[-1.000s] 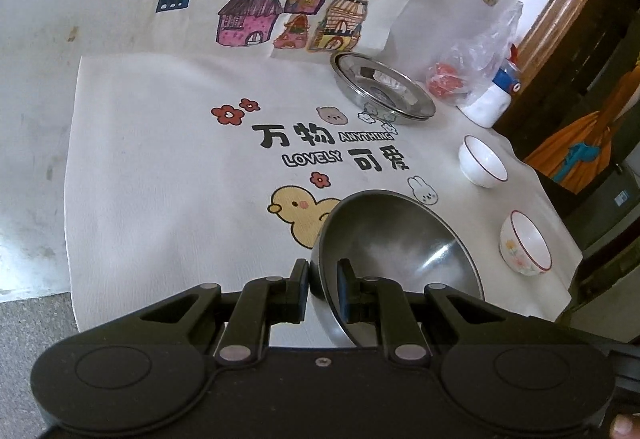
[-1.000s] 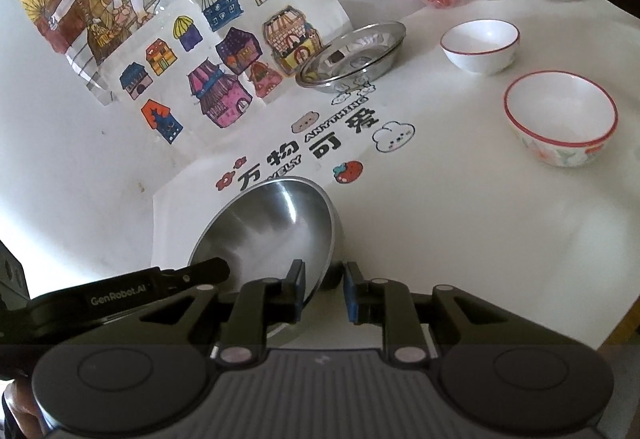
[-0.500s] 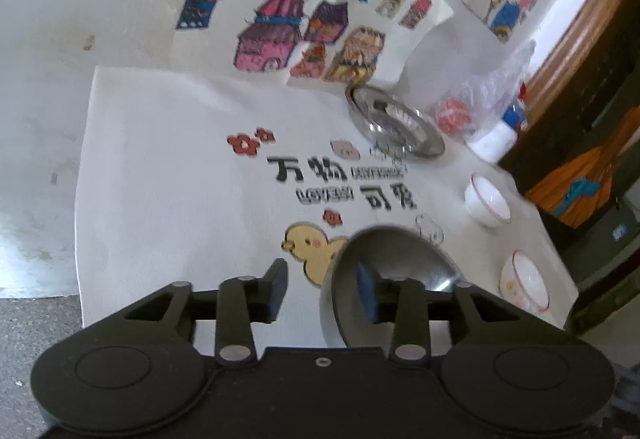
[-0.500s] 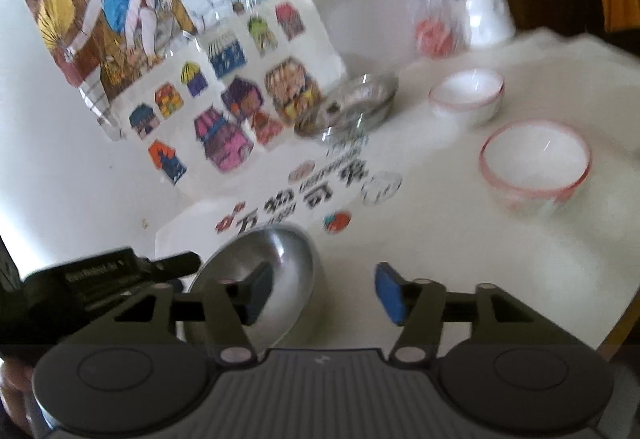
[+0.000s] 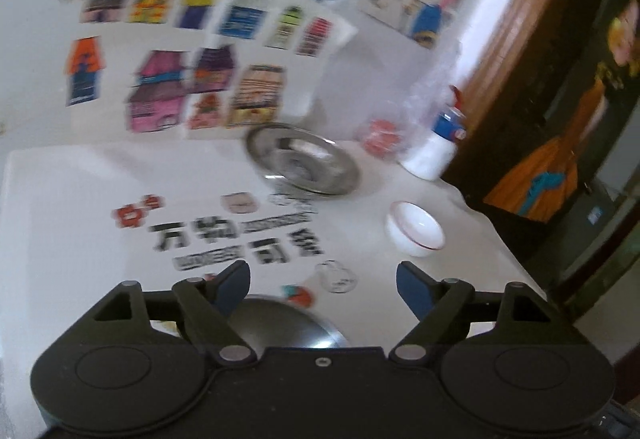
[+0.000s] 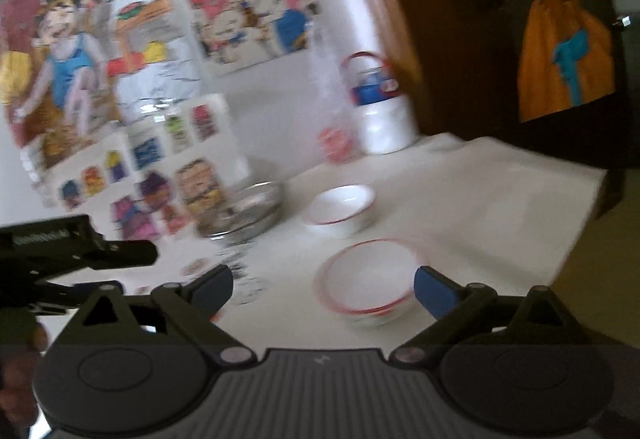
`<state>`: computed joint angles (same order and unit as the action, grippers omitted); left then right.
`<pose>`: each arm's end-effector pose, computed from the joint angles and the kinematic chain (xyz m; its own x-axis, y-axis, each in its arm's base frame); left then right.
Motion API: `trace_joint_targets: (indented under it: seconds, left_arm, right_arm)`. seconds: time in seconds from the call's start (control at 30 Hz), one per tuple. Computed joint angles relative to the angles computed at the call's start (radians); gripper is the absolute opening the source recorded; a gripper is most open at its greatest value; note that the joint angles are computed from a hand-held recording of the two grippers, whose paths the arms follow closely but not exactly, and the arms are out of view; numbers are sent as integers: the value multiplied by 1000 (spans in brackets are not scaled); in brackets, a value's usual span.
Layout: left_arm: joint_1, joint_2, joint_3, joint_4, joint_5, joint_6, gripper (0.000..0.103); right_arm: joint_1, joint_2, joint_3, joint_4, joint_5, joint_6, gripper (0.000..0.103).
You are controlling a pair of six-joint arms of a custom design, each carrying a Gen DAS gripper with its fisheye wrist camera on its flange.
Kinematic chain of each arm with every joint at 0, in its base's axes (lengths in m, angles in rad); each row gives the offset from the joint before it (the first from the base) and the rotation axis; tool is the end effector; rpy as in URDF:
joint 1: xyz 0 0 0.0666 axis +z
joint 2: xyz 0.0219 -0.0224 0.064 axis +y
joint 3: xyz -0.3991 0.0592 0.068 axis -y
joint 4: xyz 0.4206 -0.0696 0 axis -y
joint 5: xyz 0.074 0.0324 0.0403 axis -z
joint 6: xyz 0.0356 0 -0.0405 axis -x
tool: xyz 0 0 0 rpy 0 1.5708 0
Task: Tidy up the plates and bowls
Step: 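Lower the steel bowl onto the table and open both grippers, then move both grippers to the larger white red-rimmed bowl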
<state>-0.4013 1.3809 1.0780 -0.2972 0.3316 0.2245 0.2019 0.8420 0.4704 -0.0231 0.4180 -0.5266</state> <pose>0.4588 -0.2077 0.3489 -0.6441 0.0447 -0.7636 0.4855 0.7954 -0.3630 0.2939 0.0450 0.2797 -0.2333 0.4211 -0.8765 0.3483 0.8778 0.3290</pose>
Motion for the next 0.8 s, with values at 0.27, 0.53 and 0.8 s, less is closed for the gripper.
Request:
trace_joint_targets:
  seconds: [0.27,0.53,0.8]
  left_arm:
    - [-114,67,50,3,-28,53,92]
    - [-182,174,126,-33,-51,43,100]
    - [-221,237,160,-41,-120,10,102]
  right_arm:
    - [-118,26,-20,12,-17,-9,100]
    - [-188,69,-27,25,-36,21,103]
    - [-225,110,-20,45,-66,58,103]
